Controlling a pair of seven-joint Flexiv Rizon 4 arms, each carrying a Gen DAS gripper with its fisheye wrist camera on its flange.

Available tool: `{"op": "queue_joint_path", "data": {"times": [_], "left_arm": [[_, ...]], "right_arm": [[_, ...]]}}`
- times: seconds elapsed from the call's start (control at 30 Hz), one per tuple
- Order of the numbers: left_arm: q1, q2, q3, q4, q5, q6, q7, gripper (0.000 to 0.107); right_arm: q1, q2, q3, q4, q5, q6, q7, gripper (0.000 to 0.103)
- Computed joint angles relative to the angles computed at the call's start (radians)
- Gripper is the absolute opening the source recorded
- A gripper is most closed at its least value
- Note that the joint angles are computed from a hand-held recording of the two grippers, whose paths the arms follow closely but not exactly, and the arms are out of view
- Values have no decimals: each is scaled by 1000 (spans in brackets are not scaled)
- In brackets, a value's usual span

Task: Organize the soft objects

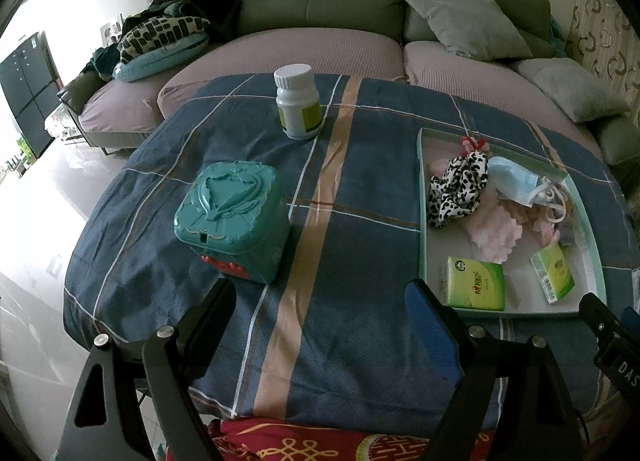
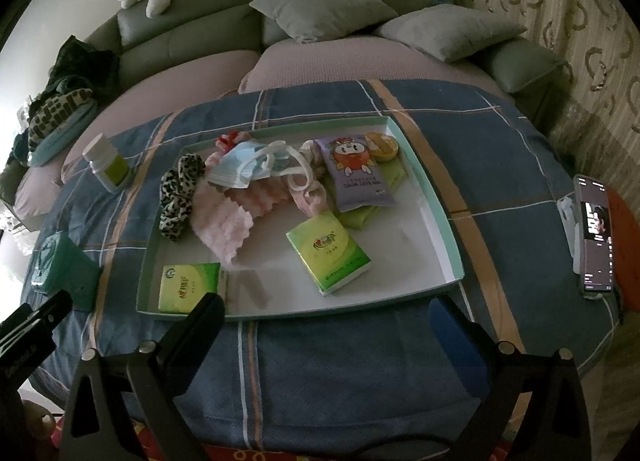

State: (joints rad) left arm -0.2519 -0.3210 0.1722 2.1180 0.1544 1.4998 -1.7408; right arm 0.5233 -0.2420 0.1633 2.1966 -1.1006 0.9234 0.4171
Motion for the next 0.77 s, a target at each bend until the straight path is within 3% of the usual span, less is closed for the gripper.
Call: {"op": "queue_joint_path", "data": {"times": [0.77], "left_arm": [[23,3,-25,13,-22,10,13,87]], "right_arm": [[11,-5,4,-11,25,-30,-25,103]]}}
